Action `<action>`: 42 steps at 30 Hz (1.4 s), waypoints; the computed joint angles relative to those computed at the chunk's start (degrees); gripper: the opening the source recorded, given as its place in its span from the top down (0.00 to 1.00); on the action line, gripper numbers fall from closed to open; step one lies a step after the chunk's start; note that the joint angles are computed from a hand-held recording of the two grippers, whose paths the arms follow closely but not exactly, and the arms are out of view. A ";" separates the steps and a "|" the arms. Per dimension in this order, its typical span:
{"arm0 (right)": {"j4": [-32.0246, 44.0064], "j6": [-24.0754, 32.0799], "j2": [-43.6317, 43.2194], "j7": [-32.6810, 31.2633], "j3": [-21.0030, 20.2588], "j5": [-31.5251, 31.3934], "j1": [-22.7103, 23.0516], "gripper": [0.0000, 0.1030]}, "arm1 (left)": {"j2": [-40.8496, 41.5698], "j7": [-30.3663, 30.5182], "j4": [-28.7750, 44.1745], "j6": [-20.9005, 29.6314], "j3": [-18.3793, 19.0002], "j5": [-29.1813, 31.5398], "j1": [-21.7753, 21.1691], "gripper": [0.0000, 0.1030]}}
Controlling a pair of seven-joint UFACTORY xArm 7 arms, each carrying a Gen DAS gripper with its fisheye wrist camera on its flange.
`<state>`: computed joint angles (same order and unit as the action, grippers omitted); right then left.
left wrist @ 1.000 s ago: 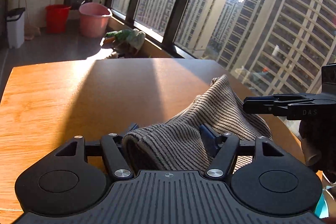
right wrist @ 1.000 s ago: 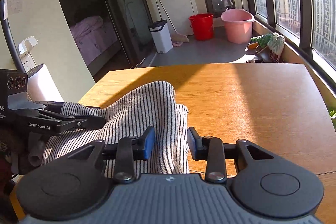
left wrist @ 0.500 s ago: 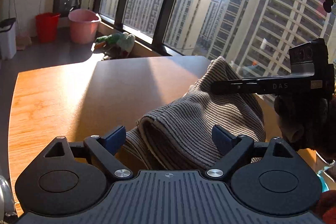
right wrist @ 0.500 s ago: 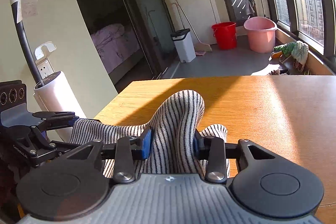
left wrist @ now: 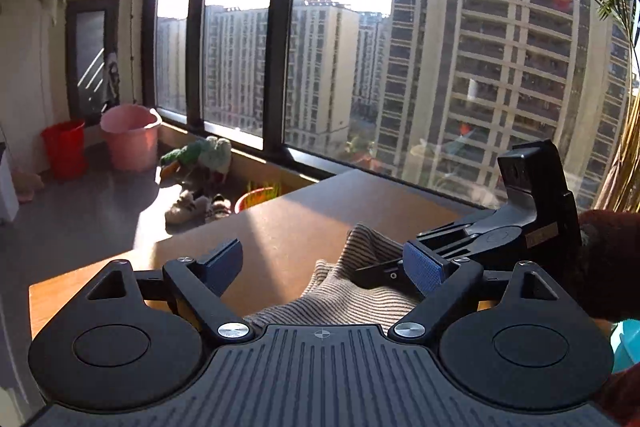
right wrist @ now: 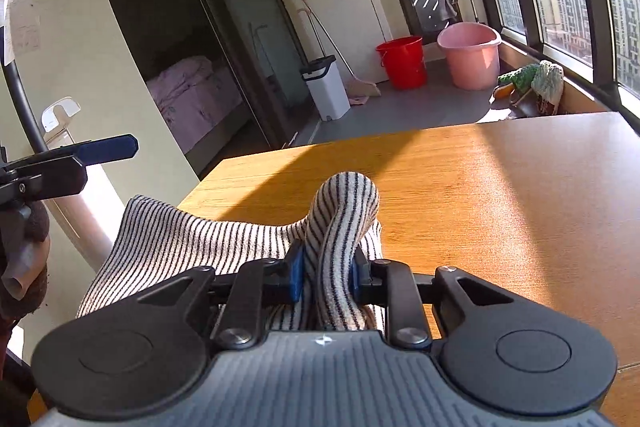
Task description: Fold clothes
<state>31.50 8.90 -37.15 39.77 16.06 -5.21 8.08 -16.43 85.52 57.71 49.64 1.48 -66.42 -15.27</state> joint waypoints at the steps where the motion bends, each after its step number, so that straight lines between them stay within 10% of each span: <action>1: 0.50 1.21 -0.24 0.37 0.81 -0.48 -1.00 0.66 | 0.67 -0.93 -0.56 -3.34 -2.23 3.19 -0.16 0.16; 3: 0.81 4.41 -3.24 1.86 2.79 -1.82 -3.17 0.47 | 2.31 -3.64 -1.10 -7.13 -3.74 7.06 -0.52 0.22; 9: -2.01 16.05 -16.04 3.87 1.12 0.31 2.51 0.37 | 5.26 -12.15 -0.60 -7.01 -2.79 9.69 0.30 0.15; 13: -6.08 19.97 -21.68 6.09 -2.24 6.93 9.77 0.46 | 4.75 -16.12 -1.33 -5.84 -2.19 9.83 0.88 0.15; 19: -9.24 10.95 -16.96 8.77 -5.10 13.34 12.88 0.59 | 3.93 -24.72 -0.86 -1.17 -1.00 11.96 3.19 0.20; 33: 18.42 14.47 14.53 1.19 1.89 -10.10 -5.87 0.59 | -0.07 -26.44 -8.72 13.11 2.20 -2.84 4.05 0.17; 38: 19.33 17.79 11.52 2.84 2.95 -18.55 -4.65 0.56 | 2.84 -27.49 -4.44 18.74 4.27 -2.64 7.18 0.19; 42: 12.37 13.25 2.28 0.43 2.97 -18.18 -0.48 0.44 | 5.11 -29.66 0.78 13.35 3.45 -5.95 9.91 0.19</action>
